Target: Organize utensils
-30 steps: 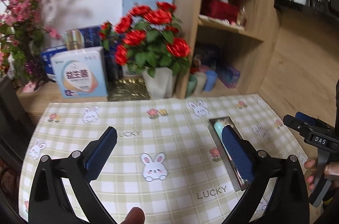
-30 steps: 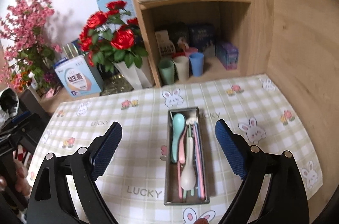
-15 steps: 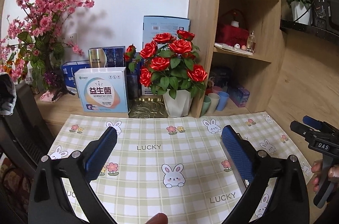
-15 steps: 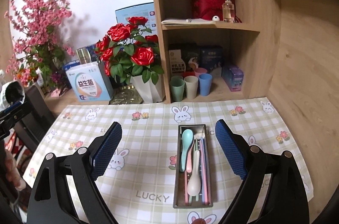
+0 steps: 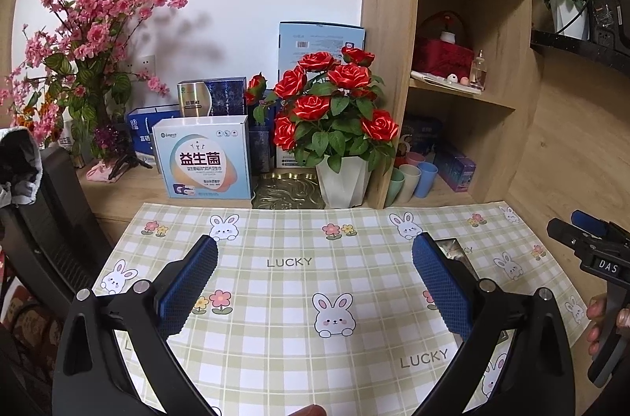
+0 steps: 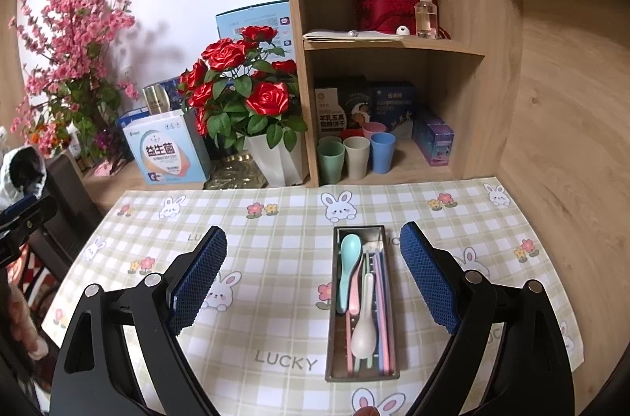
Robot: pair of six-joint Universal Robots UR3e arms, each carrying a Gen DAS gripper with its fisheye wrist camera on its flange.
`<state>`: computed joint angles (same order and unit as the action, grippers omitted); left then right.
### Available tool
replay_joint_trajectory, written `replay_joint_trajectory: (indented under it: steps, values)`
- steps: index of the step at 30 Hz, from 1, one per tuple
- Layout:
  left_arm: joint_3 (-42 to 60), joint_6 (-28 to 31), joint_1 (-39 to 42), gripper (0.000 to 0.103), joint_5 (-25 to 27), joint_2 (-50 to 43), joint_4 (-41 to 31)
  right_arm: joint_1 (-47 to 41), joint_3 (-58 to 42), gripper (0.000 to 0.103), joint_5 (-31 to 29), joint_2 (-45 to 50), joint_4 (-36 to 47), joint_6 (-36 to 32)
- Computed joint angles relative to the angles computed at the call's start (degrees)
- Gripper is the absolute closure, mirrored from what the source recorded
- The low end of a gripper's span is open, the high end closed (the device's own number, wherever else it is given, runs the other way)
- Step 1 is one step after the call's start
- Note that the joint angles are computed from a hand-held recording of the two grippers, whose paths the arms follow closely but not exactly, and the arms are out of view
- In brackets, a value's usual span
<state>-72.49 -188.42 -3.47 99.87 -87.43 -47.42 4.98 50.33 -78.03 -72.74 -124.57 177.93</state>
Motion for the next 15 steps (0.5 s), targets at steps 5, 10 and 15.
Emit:
replay_joint_trajectory:
  steps: [5, 10, 15]
  values:
    - [-0.1, -0.2, -0.4, 0.006, 0.3, 0.1, -0.3, 0.3, 0.2, 0.017, -0.2, 0.0, -0.3, -0.1]
    - [-0.2, -0.4, -0.2, 0.006, 0.0, 0.2, -0.5, 0.4, 0.3, 0.016, -0.3, 0.0, -0.5, 0.0]
    - [-0.6, 0.0, -0.1, 0.006, -0.3, 0.6, -0.4, 0.6, 0.3, 0.017, -0.7, 0.2, -0.7, 0.1]
